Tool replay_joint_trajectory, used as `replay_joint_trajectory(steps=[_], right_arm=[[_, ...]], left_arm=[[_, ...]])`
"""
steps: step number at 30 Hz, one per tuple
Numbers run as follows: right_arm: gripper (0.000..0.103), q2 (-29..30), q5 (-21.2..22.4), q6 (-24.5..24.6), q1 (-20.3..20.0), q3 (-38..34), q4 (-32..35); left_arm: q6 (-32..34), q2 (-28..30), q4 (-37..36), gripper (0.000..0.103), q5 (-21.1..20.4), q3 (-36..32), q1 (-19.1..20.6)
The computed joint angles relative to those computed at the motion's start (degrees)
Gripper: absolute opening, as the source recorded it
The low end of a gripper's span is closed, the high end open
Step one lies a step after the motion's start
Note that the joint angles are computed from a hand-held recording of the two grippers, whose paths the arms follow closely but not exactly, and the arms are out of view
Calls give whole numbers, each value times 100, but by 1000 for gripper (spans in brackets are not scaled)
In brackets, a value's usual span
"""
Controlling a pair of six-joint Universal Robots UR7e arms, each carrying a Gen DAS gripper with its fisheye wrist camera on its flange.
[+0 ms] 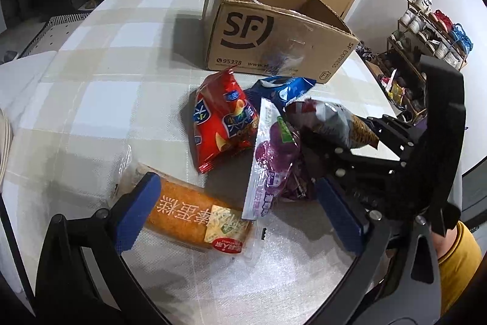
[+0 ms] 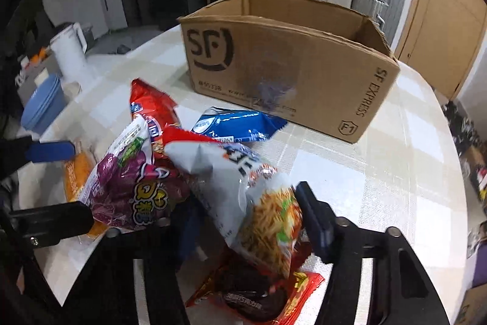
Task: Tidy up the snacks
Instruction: 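Grasp the white noodle-snack bag with the right gripper while the left gripper grasps the purple candy bag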
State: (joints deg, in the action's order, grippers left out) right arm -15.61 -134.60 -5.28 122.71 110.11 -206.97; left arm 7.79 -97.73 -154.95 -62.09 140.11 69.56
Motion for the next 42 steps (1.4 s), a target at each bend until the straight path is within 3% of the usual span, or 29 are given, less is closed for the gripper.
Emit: replay_joint_trajectory(steps=[9, 27, 42], right_arm=[[45, -74, 200, 62, 17, 300, -376], [43, -435, 847, 517, -127, 1105, -1312], [43, -636, 800, 1065, 485, 1583, -2133]], left_arm=[[23, 99, -122, 102, 150, 61, -89], [10, 210, -199, 102, 130, 21, -43], [-122, 489, -333, 102, 163, 79, -235]])
